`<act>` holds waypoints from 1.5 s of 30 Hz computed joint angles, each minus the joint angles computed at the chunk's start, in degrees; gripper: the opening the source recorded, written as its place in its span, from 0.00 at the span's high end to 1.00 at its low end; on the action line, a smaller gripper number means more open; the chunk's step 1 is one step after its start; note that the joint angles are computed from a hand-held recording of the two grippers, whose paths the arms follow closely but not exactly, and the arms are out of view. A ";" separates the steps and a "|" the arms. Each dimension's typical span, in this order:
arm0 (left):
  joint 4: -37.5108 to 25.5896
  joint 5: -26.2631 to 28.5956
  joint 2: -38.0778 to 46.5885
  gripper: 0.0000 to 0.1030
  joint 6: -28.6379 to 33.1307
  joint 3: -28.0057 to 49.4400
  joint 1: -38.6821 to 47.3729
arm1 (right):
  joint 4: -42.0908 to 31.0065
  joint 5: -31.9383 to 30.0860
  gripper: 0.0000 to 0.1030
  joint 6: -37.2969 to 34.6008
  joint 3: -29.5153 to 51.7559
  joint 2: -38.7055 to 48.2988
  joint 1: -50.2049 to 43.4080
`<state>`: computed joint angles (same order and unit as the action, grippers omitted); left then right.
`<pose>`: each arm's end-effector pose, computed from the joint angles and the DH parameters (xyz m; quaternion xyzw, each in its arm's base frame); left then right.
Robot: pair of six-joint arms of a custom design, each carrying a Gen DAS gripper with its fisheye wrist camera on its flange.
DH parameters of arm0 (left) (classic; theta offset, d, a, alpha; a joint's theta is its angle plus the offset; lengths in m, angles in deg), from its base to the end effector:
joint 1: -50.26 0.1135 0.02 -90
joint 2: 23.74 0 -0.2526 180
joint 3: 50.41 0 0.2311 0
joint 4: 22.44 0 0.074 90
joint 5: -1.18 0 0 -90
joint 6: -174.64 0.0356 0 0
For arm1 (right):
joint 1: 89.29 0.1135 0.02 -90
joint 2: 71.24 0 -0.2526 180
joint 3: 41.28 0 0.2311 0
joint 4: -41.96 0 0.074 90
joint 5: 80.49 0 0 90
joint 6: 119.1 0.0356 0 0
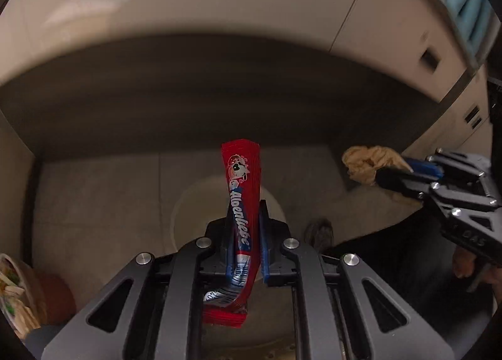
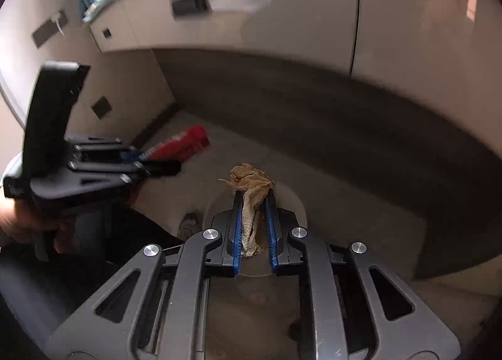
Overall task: Collect trash
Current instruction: 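Carry the wrapper and paper over the white bin and open both grippers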
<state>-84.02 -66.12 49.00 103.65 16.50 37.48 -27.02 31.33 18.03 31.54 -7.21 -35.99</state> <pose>0.2076 -0.0612 0.2326 0.3004 0.9141 -0.1823 0.2022 0.1247 0.1452 0.2830 -0.0025 0.9501 0.0770 0.3022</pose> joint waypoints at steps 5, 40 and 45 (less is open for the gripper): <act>9.75 -2.40 12.66 0.90 -0.85 -4.23 -4.30 | 10.43 -6.03 0.88 -4.71 -7.72 6.76 -5.79; 12.78 -18.27 39.18 0.06 0.71 10.88 -1.27 | 31.60 -23.60 0.13 -19.30 -8.19 41.21 -20.54; 11.65 -17.43 36.44 0.06 1.20 10.12 -0.95 | 28.59 -22.13 0.08 -17.14 -8.96 38.58 -21.09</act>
